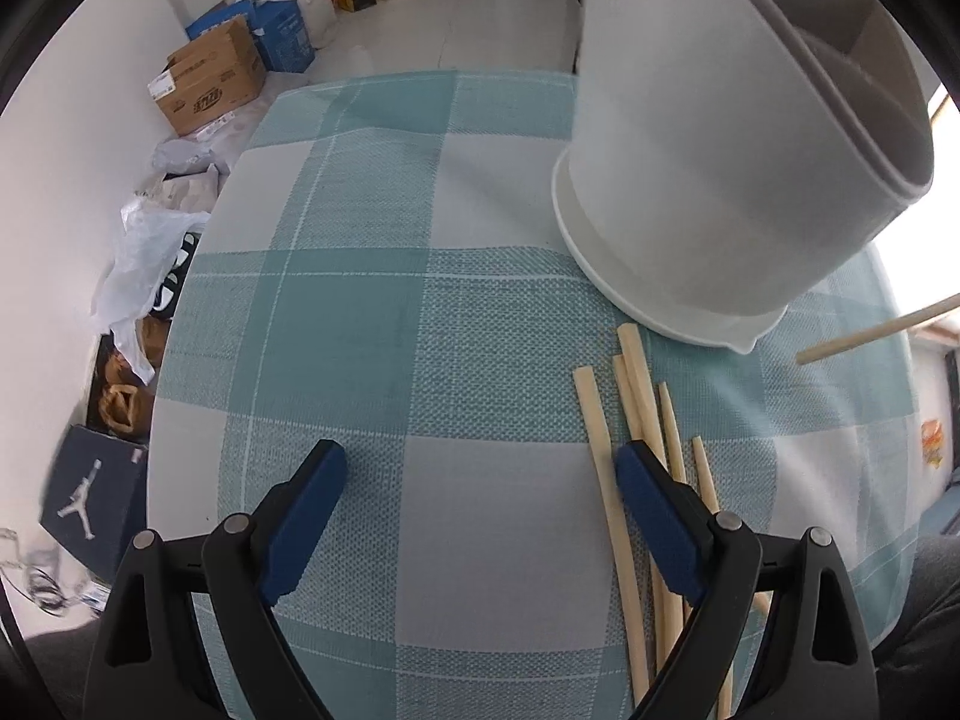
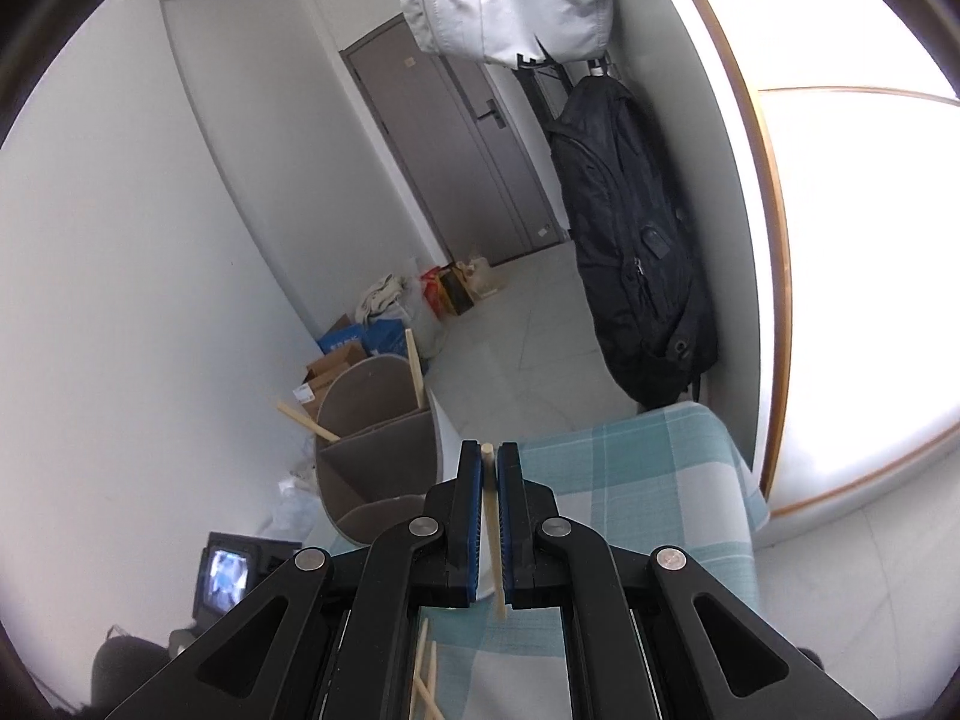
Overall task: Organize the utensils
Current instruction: 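Lift the chopstick with the right tool while the left tool grasps another chopstick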
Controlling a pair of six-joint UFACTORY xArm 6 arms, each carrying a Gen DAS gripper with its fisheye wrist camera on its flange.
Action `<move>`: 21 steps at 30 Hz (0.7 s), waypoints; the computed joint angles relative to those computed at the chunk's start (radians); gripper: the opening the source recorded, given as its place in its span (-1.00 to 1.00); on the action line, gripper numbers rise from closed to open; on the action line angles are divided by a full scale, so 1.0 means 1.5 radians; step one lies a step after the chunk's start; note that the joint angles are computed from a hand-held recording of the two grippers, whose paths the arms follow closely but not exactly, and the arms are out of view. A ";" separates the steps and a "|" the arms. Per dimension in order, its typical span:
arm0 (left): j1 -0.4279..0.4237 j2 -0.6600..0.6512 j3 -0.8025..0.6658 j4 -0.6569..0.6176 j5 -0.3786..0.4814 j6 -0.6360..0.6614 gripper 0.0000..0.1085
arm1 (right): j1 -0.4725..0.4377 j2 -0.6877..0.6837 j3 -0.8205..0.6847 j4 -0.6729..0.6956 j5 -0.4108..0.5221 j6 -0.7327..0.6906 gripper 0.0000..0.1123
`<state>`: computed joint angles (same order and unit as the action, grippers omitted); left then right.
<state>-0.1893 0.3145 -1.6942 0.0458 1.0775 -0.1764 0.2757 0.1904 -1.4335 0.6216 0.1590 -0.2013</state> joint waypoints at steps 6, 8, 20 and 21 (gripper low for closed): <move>-0.001 0.013 -0.025 -0.006 0.025 0.011 0.41 | -0.005 0.004 -0.013 0.028 0.023 -0.014 -0.93; 0.000 0.014 -0.029 -0.020 0.025 0.020 0.18 | -0.004 0.004 -0.014 0.036 0.025 -0.021 -0.93; 0.005 0.021 -0.042 -0.066 0.017 0.053 -0.94 | 0.003 -0.013 -0.002 0.095 0.025 -0.091 -0.93; 0.011 0.019 -0.037 -0.081 0.007 0.056 -0.95 | 0.004 -0.016 0.003 0.096 0.024 -0.091 -0.93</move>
